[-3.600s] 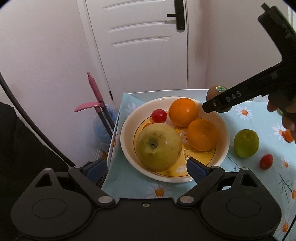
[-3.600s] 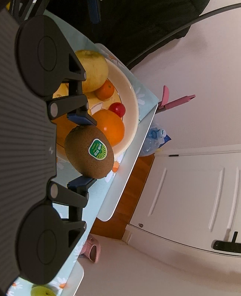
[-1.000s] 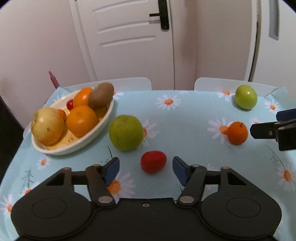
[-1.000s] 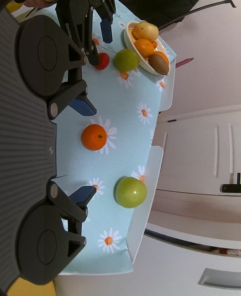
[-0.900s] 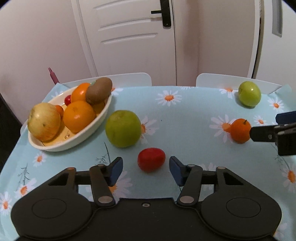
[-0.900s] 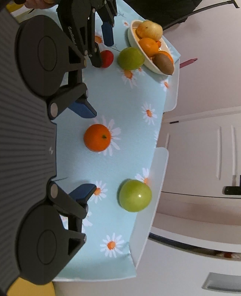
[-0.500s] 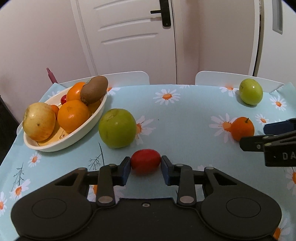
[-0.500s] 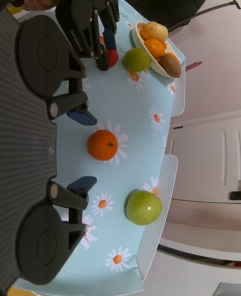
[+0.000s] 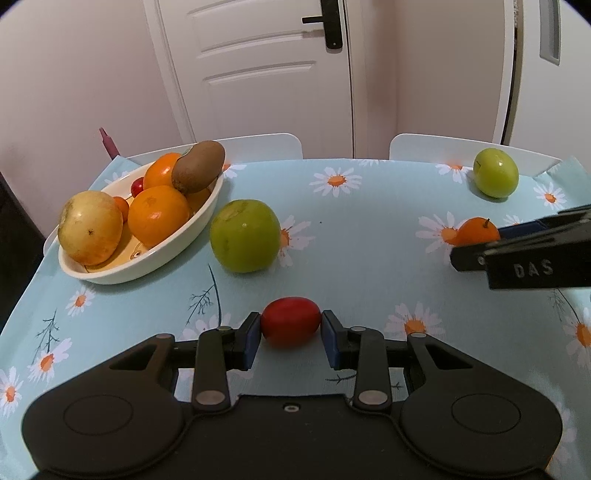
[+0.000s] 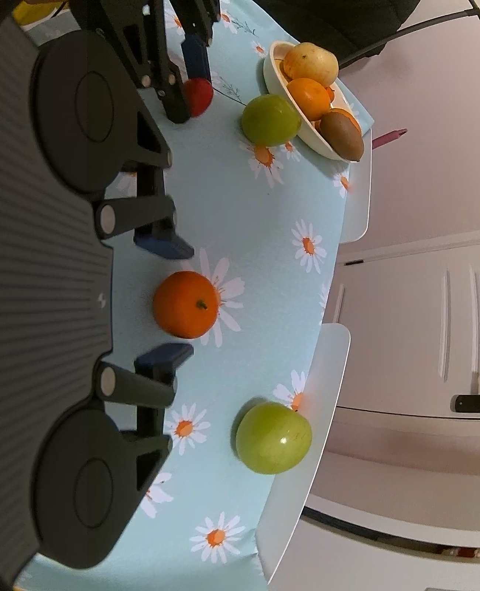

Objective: Organize fruits
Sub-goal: 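Grasp the red tomato with the left tool while the right tool grasps the tangerine, then carry the tomato and tangerine over the cream bowl with both tools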

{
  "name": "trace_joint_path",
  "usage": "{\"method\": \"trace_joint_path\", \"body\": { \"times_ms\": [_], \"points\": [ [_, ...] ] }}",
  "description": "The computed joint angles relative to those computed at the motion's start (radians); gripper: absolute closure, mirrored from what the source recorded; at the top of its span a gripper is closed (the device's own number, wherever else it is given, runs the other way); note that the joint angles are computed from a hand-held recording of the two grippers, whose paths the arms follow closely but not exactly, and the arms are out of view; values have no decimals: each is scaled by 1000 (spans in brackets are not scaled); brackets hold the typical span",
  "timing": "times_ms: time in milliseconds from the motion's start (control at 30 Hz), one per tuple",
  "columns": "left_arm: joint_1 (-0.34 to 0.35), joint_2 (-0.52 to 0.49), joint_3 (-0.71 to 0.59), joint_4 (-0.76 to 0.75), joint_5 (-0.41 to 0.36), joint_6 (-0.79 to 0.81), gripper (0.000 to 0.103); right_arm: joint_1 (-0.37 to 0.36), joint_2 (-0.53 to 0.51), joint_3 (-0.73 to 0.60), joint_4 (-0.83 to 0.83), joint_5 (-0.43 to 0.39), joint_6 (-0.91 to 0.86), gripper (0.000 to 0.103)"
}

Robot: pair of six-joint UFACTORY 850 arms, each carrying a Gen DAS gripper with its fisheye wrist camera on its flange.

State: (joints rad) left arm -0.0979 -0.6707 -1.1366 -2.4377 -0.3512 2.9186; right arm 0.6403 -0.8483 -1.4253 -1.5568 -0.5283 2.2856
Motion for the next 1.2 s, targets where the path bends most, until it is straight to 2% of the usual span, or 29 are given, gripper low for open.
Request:
{"method": "trace_joint_path", "body": {
  "times_ms": [333, 400, 500, 733, 933, 1200],
  "points": [
    [12, 61, 39, 23, -11, -25, 64, 18, 43, 10, 27, -19, -28, 50],
    [17, 78, 46, 48, -13, -54, 64, 24, 56, 8, 46, -23, -49, 50],
    [27, 110, 52, 158, -4, -183, 64, 32, 77, 2, 74, -27, -79, 50],
    [51, 174, 61, 226, -1, -241, 64, 52, 99, -51, 156, -47, -176, 50],
    [91, 169, -6, 386, -9, -370, 64, 69, 60, -161, 251, -71, -281, 50],
    [142, 69, -195, 745, -27, -679, 64, 69, -78, -436, 429, -140, -472, 50]
  ]
}}
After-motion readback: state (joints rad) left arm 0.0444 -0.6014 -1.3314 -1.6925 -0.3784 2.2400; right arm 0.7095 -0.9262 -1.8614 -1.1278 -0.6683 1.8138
